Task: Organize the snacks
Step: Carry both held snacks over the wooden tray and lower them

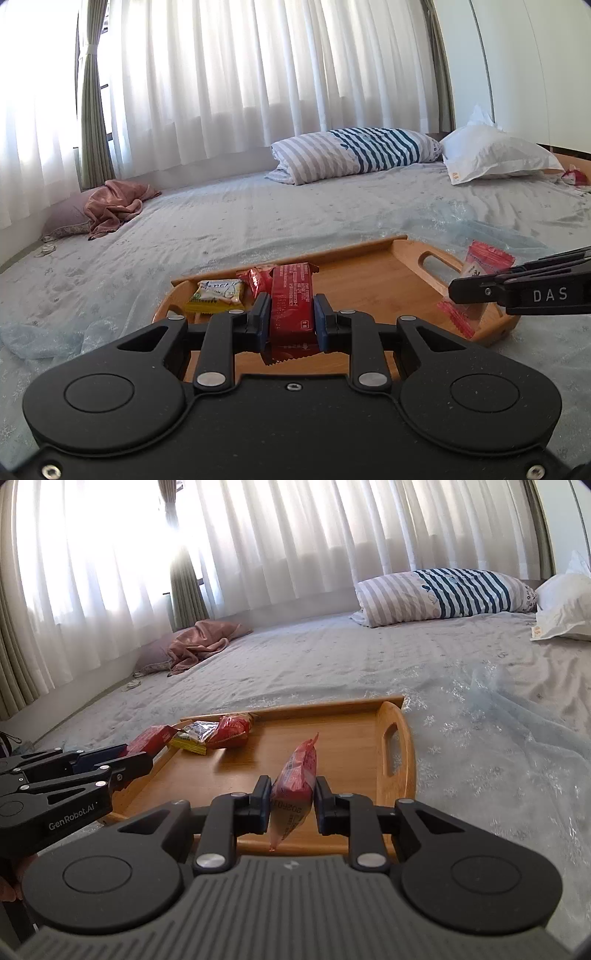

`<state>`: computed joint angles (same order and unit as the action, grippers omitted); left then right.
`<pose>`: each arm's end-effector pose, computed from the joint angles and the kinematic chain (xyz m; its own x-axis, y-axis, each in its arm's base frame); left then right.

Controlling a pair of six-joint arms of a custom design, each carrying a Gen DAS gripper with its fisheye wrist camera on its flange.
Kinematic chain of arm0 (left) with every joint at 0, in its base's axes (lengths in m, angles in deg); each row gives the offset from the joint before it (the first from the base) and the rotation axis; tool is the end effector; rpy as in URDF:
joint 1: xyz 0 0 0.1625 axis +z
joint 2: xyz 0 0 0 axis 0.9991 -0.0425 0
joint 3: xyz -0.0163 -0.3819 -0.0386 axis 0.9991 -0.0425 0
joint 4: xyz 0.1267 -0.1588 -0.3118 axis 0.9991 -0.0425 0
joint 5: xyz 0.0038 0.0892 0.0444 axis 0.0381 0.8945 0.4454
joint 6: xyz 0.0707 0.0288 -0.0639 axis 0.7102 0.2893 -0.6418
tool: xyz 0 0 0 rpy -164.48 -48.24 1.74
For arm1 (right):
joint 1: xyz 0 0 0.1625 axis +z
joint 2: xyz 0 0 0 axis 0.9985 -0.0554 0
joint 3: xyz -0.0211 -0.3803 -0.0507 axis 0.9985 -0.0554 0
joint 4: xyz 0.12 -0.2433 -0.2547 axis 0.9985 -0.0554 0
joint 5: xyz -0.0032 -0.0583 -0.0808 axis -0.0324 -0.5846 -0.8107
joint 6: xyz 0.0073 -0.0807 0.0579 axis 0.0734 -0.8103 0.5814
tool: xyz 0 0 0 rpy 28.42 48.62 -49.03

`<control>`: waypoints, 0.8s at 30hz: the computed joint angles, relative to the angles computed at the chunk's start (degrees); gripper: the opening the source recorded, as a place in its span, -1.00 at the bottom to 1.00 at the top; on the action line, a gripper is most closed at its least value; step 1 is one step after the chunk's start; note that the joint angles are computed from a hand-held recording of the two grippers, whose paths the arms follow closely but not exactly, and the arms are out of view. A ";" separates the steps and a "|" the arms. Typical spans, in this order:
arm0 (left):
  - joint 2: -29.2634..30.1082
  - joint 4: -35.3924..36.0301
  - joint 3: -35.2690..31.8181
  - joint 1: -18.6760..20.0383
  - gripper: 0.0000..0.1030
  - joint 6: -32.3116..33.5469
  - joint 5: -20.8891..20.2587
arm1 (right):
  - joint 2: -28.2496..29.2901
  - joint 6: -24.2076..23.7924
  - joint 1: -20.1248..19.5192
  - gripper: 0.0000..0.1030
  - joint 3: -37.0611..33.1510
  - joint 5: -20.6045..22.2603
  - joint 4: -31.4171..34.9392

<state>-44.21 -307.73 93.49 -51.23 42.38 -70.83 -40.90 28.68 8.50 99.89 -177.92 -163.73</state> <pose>-0.0763 -0.3336 0.1344 -0.6024 0.0498 -0.7966 0.7518 0.3707 -0.5454 0.1584 -0.3513 0.0538 -0.7978 -0.3753 0.4720 -0.6029 0.5097 -0.6138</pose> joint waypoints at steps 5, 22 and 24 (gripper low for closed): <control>-3.05 4.21 -6.25 4.93 -0.54 5.56 -4.96 | -1.22 0.00 0.62 -0.48 -3.92 -0.08 5.52; -2.25 18.58 -24.00 17.95 -0.54 11.18 -13.69 | 1.01 -2.13 1.46 -0.47 -19.50 -5.34 20.83; -2.09 20.23 -25.54 18.78 -0.54 11.29 -14.50 | 1.02 -1.81 0.87 -0.47 -19.77 -4.40 21.76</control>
